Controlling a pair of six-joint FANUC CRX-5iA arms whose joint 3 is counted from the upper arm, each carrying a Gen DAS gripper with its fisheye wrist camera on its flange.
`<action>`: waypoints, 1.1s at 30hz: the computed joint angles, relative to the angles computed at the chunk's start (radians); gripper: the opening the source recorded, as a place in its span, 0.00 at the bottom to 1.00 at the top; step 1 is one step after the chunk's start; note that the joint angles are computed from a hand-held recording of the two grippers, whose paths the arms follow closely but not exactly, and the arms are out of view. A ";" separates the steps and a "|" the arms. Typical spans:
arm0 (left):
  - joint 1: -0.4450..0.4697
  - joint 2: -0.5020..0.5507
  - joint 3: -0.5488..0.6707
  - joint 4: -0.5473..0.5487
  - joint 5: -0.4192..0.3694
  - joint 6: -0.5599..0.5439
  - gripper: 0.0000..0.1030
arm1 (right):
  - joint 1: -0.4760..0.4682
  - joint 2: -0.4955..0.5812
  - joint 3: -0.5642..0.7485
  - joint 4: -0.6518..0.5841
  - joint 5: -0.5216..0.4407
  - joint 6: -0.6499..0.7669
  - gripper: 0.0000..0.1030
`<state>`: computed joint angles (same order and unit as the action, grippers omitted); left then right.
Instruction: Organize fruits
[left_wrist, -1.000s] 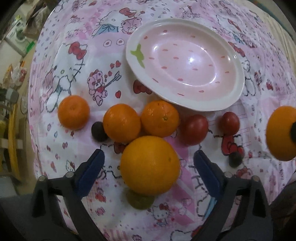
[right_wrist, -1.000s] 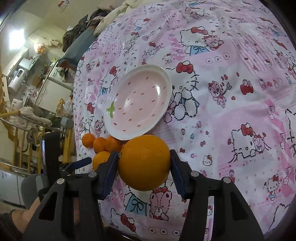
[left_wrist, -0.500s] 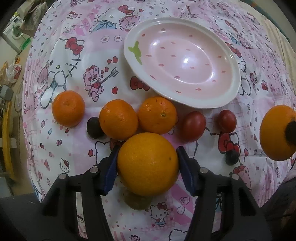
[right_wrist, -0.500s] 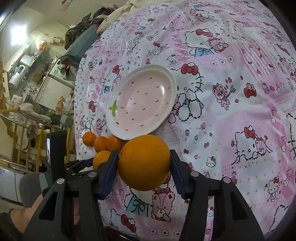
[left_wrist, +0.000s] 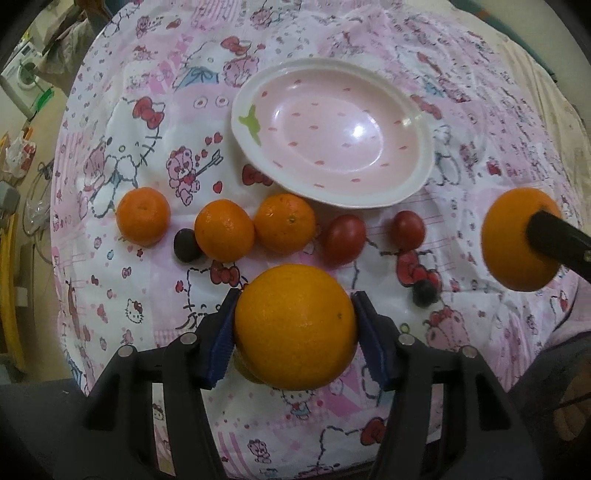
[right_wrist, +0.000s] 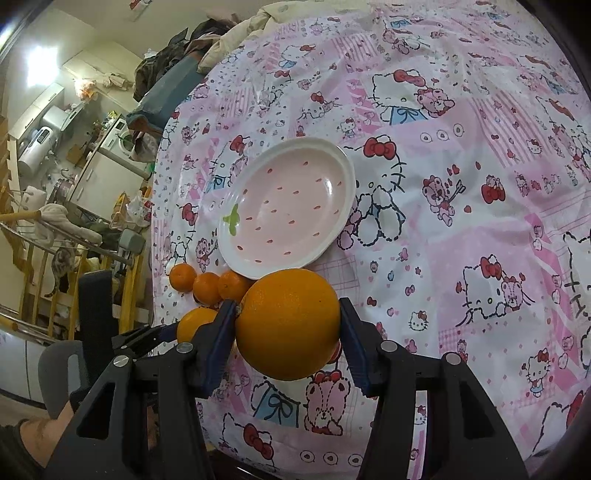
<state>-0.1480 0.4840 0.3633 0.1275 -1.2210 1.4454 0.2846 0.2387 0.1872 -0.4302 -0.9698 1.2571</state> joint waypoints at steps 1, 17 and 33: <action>0.000 -0.011 -0.013 0.007 0.008 -0.007 0.54 | 0.001 -0.003 -0.002 0.002 0.002 -0.001 0.55; 0.040 -0.030 0.059 0.068 0.048 -0.031 0.54 | 0.007 -0.032 0.005 0.021 0.068 -0.044 0.55; 0.046 0.170 0.377 0.111 -0.023 -0.071 0.54 | -0.045 0.144 0.240 -0.014 0.027 -0.039 0.55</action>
<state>-0.1020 0.6541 0.7406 0.2383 -1.2438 1.3739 0.2393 0.3822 0.4272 -0.4446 -0.9429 1.2181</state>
